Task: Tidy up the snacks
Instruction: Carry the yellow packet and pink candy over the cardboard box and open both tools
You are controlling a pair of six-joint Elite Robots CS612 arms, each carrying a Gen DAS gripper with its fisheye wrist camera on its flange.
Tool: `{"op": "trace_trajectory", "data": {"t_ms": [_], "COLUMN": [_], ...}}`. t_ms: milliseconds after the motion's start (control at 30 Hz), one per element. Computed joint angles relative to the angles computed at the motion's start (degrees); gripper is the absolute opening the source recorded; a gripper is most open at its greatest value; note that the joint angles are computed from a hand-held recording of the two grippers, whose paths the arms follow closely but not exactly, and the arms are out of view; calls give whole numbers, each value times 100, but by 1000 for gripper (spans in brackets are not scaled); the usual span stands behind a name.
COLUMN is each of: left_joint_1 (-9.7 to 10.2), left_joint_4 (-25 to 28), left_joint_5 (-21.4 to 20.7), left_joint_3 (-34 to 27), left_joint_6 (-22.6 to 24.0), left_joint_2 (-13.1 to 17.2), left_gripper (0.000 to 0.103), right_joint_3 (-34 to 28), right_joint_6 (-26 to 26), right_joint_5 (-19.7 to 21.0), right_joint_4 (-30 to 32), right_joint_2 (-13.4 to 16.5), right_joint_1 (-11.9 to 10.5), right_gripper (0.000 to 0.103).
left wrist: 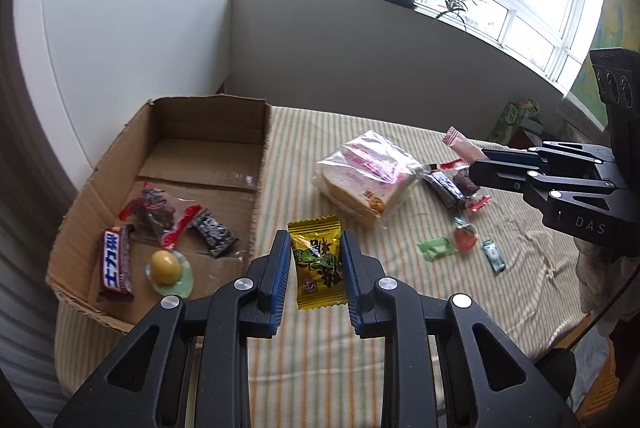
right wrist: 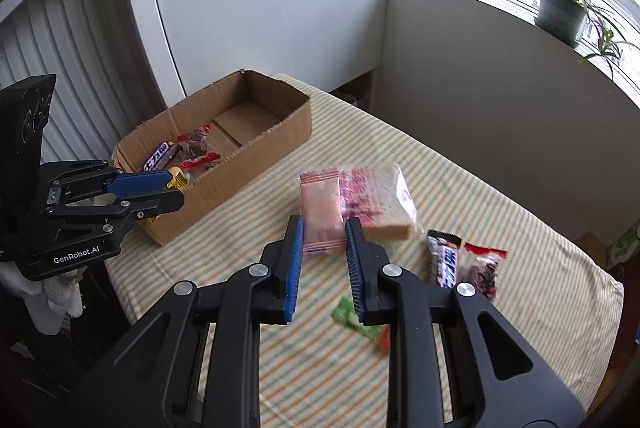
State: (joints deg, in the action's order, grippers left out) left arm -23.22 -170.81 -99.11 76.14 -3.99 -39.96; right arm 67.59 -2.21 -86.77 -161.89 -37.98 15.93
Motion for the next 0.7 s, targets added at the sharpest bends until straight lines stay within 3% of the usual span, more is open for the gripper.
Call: {"op": "trace_trajectory", "data": {"t_ms": [367, 700], "left_joint_1": [270, 419], "left_joint_4": [-30, 124], "left_joint_5": [271, 277], "left_joint_3": [-152, -347], "left_joint_6": [-254, -370], "left_joint_2": [109, 241], "left_gripper": [23, 23], "right_joint_3": [-1663, -2789], "right_joint_6": [-230, -324], "right_joint_5": [318, 460], "right_joint_4": [903, 1635], "right_joint_2": [846, 1467], "right_joint_1": [237, 330], "right_gripper": [22, 22]}}
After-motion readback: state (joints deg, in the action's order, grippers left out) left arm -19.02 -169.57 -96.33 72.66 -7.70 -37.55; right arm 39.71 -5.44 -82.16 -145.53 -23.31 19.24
